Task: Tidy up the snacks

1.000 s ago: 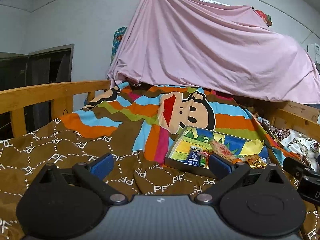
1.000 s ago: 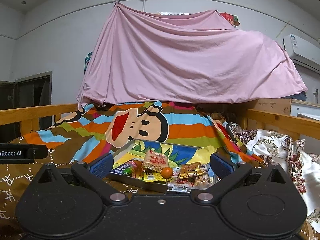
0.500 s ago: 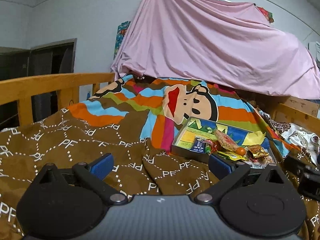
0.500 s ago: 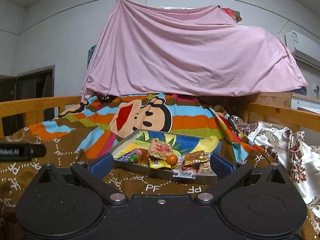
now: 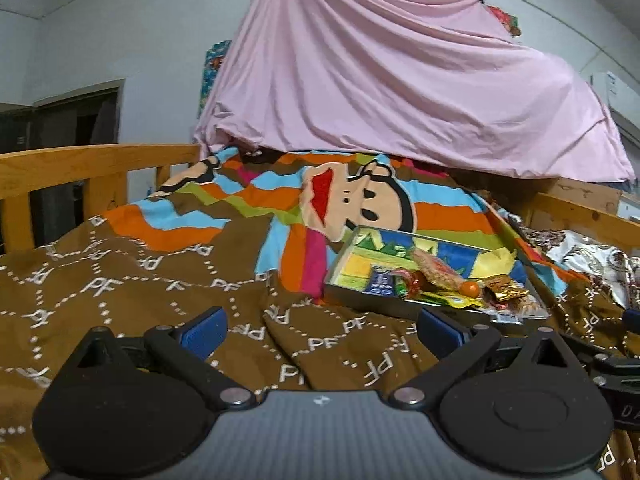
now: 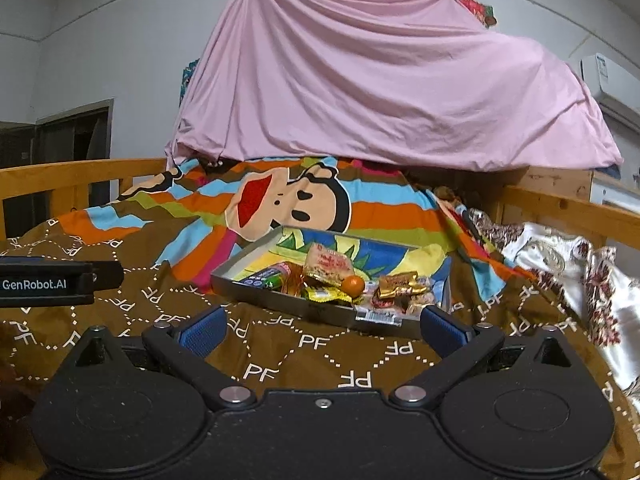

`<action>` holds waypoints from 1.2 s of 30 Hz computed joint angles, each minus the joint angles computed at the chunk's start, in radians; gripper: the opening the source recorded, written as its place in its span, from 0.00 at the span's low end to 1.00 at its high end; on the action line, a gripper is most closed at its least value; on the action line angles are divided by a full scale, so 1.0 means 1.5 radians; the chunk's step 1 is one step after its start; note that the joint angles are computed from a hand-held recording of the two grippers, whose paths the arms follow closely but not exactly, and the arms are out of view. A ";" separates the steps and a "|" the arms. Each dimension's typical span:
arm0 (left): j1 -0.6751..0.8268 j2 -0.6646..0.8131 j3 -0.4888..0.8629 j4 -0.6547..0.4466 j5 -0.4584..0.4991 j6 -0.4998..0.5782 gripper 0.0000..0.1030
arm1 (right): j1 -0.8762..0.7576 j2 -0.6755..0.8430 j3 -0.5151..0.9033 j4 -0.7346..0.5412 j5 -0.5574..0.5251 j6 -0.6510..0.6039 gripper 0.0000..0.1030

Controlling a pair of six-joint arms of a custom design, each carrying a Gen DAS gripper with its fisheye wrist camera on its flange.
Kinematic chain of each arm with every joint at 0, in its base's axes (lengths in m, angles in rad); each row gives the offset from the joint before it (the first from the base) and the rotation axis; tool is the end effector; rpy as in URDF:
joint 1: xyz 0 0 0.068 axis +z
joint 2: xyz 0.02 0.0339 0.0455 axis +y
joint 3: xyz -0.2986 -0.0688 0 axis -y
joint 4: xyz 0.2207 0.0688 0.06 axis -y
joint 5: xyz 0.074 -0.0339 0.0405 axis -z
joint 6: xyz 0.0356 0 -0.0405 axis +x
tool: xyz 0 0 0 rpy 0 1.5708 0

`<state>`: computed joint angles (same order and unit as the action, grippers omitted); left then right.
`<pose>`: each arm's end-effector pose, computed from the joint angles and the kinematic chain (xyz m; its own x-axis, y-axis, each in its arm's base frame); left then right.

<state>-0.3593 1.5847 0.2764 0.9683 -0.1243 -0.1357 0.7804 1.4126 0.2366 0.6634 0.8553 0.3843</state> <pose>0.2285 -0.0811 0.1780 -0.3417 -0.0150 -0.9397 0.1951 0.9770 -0.0866 0.1597 0.1203 0.1800 -0.3209 0.0284 -0.9467 0.1361 0.9906 -0.0164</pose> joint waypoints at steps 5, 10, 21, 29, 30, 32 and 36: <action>0.006 0.065 -0.002 0.095 0.027 0.013 1.00 | -0.032 0.033 0.014 0.003 -0.039 0.009 0.99; 0.018 0.109 0.006 0.135 0.039 -0.047 1.00 | -0.064 0.069 0.026 0.025 -0.088 -0.004 0.99; 0.024 0.147 0.033 0.090 0.033 -0.036 1.00 | -0.094 0.110 0.031 0.069 -0.050 0.014 0.99; 0.012 0.144 0.028 0.093 0.025 -0.018 1.00 | -0.066 0.101 0.024 0.032 0.019 0.064 0.99; 0.010 0.143 0.024 0.102 0.026 -0.015 1.00 | -0.061 0.100 0.022 0.034 0.023 0.063 0.99; 0.007 0.138 0.020 0.108 0.027 -0.010 1.00 | -0.057 0.098 0.024 0.027 0.022 0.064 0.99; -0.001 0.132 0.015 0.119 0.027 -0.003 1.00 | -0.051 0.090 0.030 0.004 0.023 0.073 0.99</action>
<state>-0.3602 1.7834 0.2983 1.1467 -0.0846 -0.1408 0.7040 1.5473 0.2823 0.6692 0.8897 0.4943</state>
